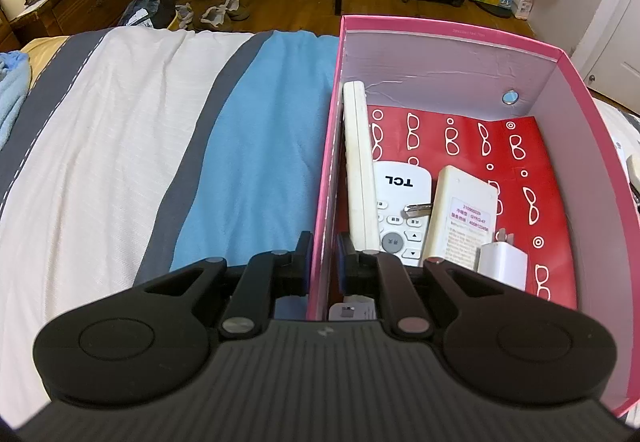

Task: Organize rigid objects
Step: 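Return the right tool to the pile and grasp the long white remote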

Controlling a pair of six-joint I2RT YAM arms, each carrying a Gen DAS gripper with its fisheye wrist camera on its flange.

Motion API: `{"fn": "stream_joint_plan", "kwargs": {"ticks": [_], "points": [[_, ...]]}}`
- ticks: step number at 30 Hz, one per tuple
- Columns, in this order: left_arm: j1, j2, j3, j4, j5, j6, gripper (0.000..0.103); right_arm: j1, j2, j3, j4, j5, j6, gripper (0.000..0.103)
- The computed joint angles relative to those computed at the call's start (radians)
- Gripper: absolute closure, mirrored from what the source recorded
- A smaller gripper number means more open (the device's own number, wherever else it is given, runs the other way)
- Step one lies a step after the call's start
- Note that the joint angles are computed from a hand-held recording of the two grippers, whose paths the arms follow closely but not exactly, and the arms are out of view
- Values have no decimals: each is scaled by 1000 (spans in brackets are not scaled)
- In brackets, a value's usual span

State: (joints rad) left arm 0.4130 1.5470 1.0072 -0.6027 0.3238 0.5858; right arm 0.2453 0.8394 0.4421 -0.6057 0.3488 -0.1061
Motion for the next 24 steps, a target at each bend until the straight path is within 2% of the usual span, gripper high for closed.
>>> {"fn": "stream_joint_plan", "kwargs": {"ticks": [2,4,6,9,14,18,21,24], "points": [[1,2,3,-2,2,2,92,-17,-2,-2,8,-14,5,36],[2,2,5,-4,4,3,91,-24,-8,-2,5,-18,12,40],[3,2,6,-6,5,2,91,-34,-4,6,7,-29,20,54],[4,2,6,-8,6,1,91,-43,-27,30,-13,-45,70,66],[5,4,7,-7,7,2,91,-112,-95,69,-72,-131,174,76],[5,5,7,-8,7,-4,91,-300,-167,104,-165,-400,255,82],[5,3,6,-8,7,-5,91,-414,-128,116,-206,-522,287,82],[6,4,7,-8,8,-6,91,-488,-79,104,-192,-584,275,82]]}}
